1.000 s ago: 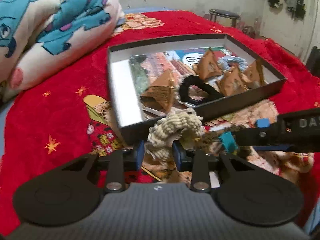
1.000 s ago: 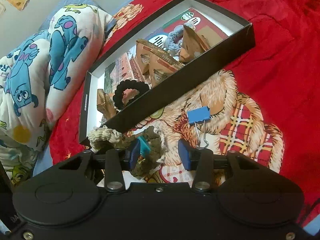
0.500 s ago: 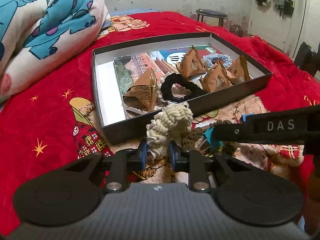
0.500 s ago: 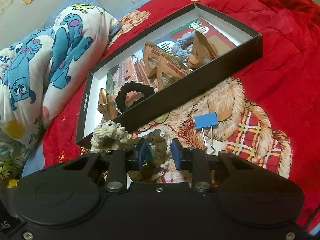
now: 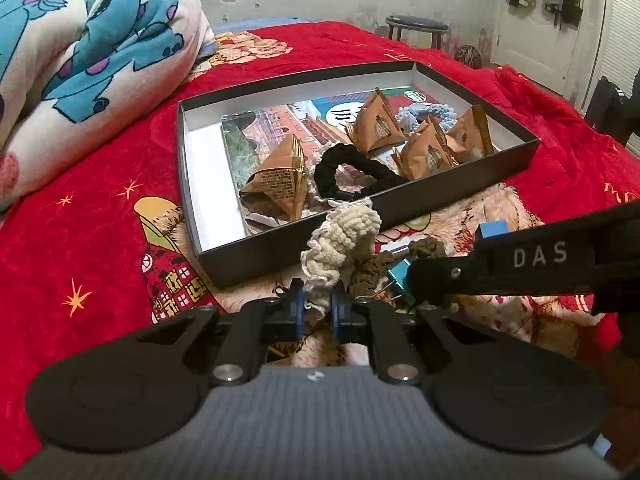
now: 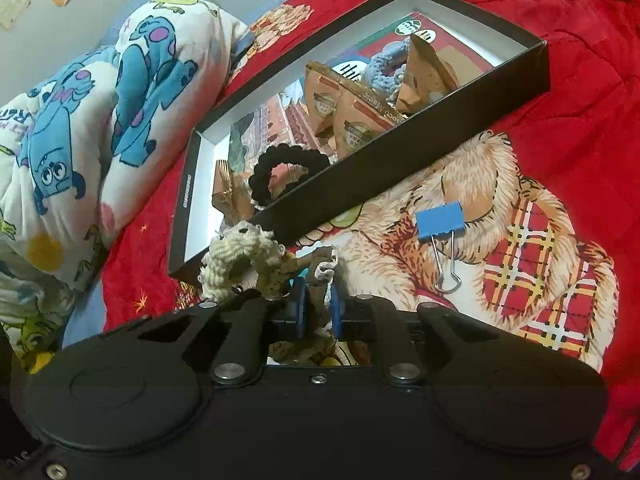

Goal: Organize objects
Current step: 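Close left tool on the cream crochet scrunchie while right tool grasps the dark braided scrunchie, then lift both held scrunchies and carry them over the black box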

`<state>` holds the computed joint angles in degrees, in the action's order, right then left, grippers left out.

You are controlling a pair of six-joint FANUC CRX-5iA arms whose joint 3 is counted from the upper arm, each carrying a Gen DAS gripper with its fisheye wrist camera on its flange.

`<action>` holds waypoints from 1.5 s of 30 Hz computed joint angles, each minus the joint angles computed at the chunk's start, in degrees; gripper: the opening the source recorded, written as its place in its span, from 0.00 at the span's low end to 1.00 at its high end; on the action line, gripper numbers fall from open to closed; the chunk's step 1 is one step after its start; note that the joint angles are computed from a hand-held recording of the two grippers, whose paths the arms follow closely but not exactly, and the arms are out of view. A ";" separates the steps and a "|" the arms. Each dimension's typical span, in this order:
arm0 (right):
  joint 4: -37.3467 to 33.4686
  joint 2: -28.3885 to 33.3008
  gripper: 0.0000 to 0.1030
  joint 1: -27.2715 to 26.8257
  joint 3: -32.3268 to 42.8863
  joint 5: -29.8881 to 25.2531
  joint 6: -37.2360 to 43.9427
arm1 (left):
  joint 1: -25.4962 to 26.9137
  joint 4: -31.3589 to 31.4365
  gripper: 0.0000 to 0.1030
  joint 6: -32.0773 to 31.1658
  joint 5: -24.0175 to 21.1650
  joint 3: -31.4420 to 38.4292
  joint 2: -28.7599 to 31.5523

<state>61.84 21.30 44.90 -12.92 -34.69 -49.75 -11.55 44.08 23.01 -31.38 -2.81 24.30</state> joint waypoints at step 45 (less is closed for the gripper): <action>27.69 -6.67 0.12 -2.95 -8.34 -0.80 -24.09 | -0.42 15.27 0.15 -7.77 6.41 -6.41 -4.20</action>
<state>89.53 14.62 41.95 -21.26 -35.50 -73.84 -11.96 59.35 15.25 -24.97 -9.21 20.10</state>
